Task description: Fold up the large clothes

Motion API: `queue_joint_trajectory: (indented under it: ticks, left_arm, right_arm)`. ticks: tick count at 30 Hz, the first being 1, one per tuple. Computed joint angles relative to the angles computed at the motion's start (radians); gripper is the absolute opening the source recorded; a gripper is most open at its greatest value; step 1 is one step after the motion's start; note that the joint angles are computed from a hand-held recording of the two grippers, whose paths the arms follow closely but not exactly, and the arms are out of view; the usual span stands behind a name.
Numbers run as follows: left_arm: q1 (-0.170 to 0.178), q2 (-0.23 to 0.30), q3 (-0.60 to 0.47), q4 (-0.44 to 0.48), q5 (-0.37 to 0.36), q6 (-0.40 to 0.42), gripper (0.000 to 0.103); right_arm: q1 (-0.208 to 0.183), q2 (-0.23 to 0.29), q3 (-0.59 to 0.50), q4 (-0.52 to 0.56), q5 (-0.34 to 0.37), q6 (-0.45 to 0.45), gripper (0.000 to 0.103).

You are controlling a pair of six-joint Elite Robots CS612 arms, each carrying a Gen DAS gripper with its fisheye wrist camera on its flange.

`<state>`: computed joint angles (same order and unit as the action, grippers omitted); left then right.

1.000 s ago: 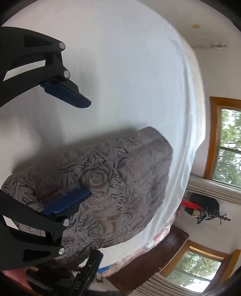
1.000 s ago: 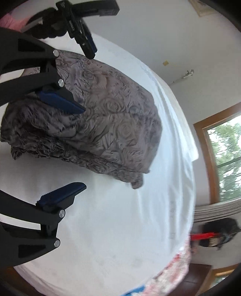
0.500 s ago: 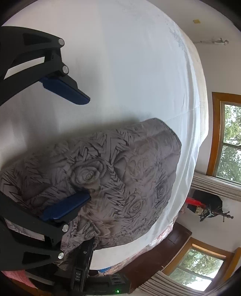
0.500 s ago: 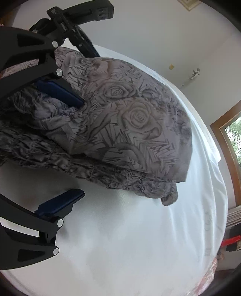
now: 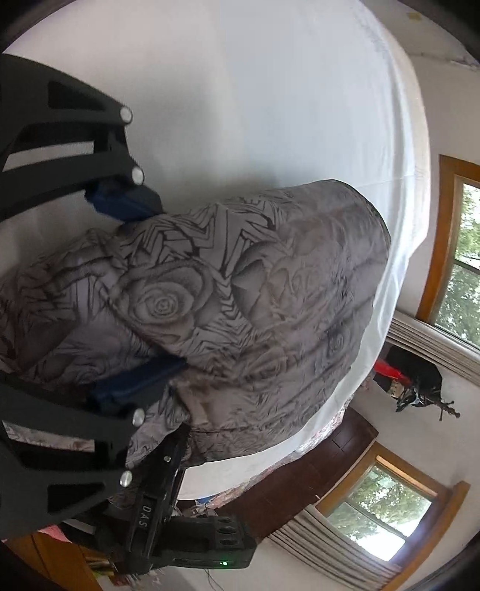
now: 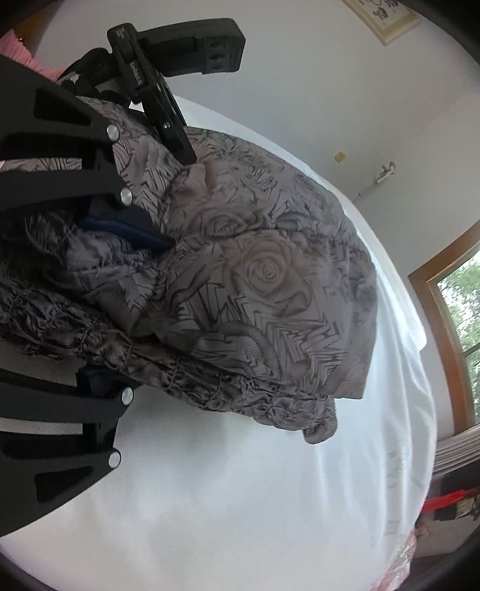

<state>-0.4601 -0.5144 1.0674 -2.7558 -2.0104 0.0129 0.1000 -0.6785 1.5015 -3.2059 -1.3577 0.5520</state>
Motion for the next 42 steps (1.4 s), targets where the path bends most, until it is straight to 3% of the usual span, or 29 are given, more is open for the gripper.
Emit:
queue_joint_trajectory:
  ticks: [10, 16, 25, 32, 35, 38, 42]
  left_arm:
    - [-0.004, -0.025, 0.034, -0.136, 0.053, 0.009, 0.054]
    - [0.019, -0.007, -0.031, -0.164, 0.065, -0.03, 0.054]
    - [0.076, 0.082, -0.23, -0.045, 0.084, -0.088, 0.054]
    - [0.109, 0.17, -0.393, 0.091, 0.088, -0.096, 0.055]
    - [0.116, 0.231, -0.489, 0.176, 0.078, -0.107, 0.062]
    - [0.124, 0.235, -0.486, 0.161, 0.065, -0.107, 0.067]
    - [0.118, 0.21, -0.446, 0.139, 0.119, -0.114, 0.074]
  right_arm:
    - [0.009, -0.01, -0.016, -0.039, -0.017, -0.047, 0.04]
    - [0.019, -0.015, -0.082, 0.012, -0.035, -0.121, 0.04]
    - [0.008, -0.016, -0.078, 0.059, 0.042, -0.191, 0.04]
    - [0.01, 0.079, -0.23, 0.172, 0.105, -0.2, 0.04]
    - [0.01, 0.11, -0.267, 0.217, 0.105, -0.198, 0.042]
    - [0.008, 0.113, -0.277, 0.23, 0.114, -0.204, 0.047]
    - [0.008, 0.108, -0.291, 0.253, 0.09, -0.211, 0.058]
